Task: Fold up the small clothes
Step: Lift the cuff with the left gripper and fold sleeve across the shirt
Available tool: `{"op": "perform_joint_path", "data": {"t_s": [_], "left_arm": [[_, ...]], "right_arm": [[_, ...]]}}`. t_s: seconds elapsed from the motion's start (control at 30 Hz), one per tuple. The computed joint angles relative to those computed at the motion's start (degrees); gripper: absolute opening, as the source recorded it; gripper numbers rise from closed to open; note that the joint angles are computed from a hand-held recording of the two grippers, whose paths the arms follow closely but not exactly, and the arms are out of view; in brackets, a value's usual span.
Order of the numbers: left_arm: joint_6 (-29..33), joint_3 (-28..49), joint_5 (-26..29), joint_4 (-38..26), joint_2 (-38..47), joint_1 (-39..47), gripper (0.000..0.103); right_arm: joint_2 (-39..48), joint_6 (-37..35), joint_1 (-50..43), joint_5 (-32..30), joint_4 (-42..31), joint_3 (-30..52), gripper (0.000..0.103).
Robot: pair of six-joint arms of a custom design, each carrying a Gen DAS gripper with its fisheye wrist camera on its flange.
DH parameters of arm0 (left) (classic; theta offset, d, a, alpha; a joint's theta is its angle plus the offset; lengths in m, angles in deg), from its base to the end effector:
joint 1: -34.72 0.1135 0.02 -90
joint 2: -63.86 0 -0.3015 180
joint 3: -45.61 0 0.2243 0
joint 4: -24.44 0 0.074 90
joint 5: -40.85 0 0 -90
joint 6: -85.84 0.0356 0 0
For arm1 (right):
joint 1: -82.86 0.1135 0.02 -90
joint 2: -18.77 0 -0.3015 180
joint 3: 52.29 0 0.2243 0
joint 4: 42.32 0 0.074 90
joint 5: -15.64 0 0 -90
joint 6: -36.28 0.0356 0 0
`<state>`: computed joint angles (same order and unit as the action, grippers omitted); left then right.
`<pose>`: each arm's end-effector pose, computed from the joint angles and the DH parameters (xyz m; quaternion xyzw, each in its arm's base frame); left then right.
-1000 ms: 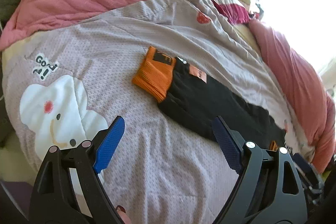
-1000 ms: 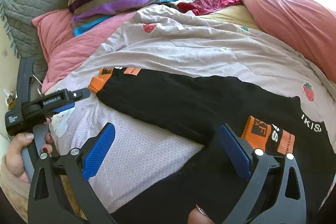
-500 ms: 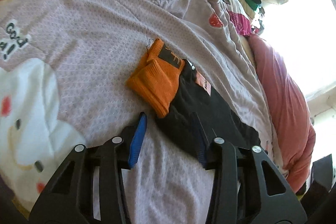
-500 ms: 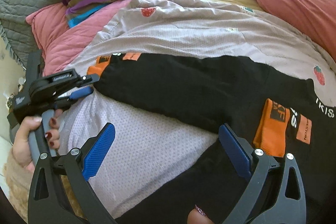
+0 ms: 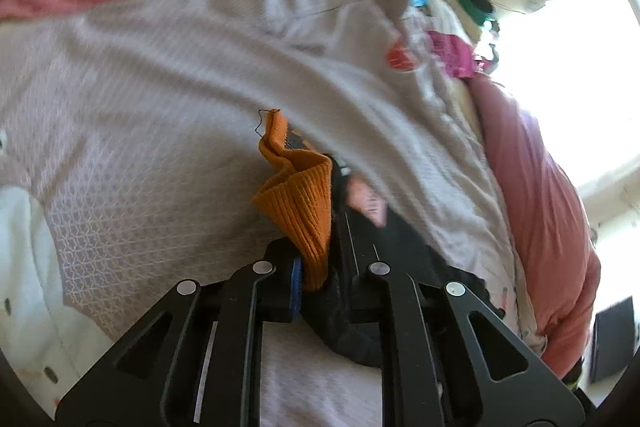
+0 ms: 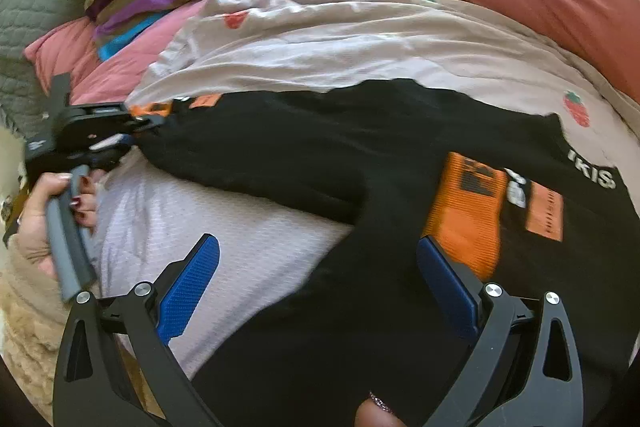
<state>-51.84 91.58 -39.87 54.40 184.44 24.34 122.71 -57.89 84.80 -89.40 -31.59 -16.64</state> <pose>0.3044 -0.0616 0.0801 -0.2646 0.8814 -0.2517 0.2997 0.2333 0.0171 0.1063 -0.0872 0.9486 0.1203 0.2793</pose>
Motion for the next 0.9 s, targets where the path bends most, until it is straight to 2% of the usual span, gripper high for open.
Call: {"op": "perform_joint_path", "data": {"t_s": [0.23, 0.4, 0.53, 0.9], "left_arm": [[1.7, -1.9, -2.9, -2.4, -9.7, -5.4, 0.007], [2.6, -0.2, -6.3, -6.7, -15.1, -11.9, 0.005], [3.6, 2.3, -9.4, -10.7, -17.8, -17.5, 0.004], [6.8, 7.4, -12.4, -16.5, -20.0, -28.3, 0.004]], "right_arm": [[-1.0, -3.3, -9.1, -2.7, -0.4, -1.3, 0.098], [-2.9, -6.4, -16.5, -5.3, -1.7, -1.9, 0.098], [-4.8, -8.7, -22.9, -8.4, -4.0, -1.1, 0.098], [-10.7, -14.9, -36.8, -12.6, -9.2, -1.1, 0.098]]}}
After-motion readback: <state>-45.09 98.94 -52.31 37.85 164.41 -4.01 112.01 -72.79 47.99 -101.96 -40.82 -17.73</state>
